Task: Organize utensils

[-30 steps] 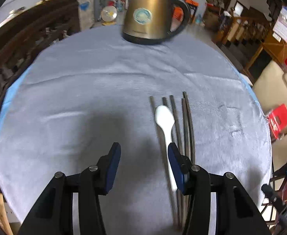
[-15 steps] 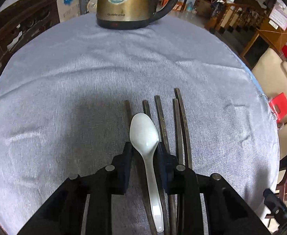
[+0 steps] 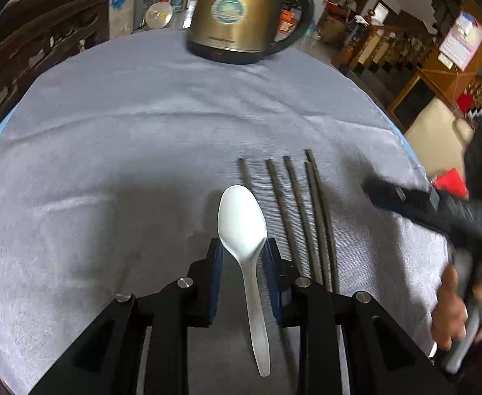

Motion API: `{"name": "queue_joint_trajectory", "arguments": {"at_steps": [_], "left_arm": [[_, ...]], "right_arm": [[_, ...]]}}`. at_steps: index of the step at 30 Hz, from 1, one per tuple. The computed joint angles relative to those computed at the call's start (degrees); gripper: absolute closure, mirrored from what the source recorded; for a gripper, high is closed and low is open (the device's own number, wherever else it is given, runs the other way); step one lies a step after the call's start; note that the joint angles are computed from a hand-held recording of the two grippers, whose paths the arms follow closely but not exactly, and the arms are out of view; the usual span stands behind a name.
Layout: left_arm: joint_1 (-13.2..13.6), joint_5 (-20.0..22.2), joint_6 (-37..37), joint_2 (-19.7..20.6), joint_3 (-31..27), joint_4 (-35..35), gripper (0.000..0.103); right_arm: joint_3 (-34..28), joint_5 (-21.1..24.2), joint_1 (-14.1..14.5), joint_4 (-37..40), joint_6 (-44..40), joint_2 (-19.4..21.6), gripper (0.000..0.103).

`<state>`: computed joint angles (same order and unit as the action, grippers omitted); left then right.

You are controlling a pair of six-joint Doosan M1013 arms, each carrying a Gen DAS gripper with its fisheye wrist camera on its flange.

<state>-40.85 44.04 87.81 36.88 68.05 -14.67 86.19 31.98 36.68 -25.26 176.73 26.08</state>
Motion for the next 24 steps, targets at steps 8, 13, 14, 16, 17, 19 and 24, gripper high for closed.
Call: {"name": "queue_joint_trajectory", "arguments": {"at_steps": [8, 13, 14, 16, 17, 19, 24], "left_arm": [[1.5, 1.5, -0.2, 0.7, -0.7, -0.5, 0.076], [1.5, 5.5, -2.6, 2.3, -3.2, 2.6, 0.076], [1.4, 6.9, -3.3, 2.8, -4.2, 3.4, 0.076], [1.6, 9.5, -3.9, 3.6, -6.0, 2.8, 0.069], [1.7, 10.6, -4.9, 4.1, -7.0, 2.6, 0.057], [1.8, 10.8, -6.9, 4.3, -7.8, 3.4, 0.049], [0.6, 12.9, -9.7, 6.4, -11.4, 8.9, 0.049]], "right_arm": [[-11.6, 11.1, -3.0, 10.3, -11.7, 6.9, 0.062], [-16.4, 18.9, -3.3, 11.5, -14.3, 9.6, 0.069], [-17.1, 19.8, -3.3, 12.2, -14.8, 10.0, 0.073], [-18.6, 21.8, -3.2, 12.6, -15.9, 10.7, 0.080], [-19.0, 22.0, -3.4, 13.6, -17.0, 11.0, 0.083], [-20.9, 24.7, -3.0, 12.8, -17.7, 12.0, 0.083], [-25.6, 32.5, -1.9, 9.0, -19.0, 14.7, 0.095]]}}
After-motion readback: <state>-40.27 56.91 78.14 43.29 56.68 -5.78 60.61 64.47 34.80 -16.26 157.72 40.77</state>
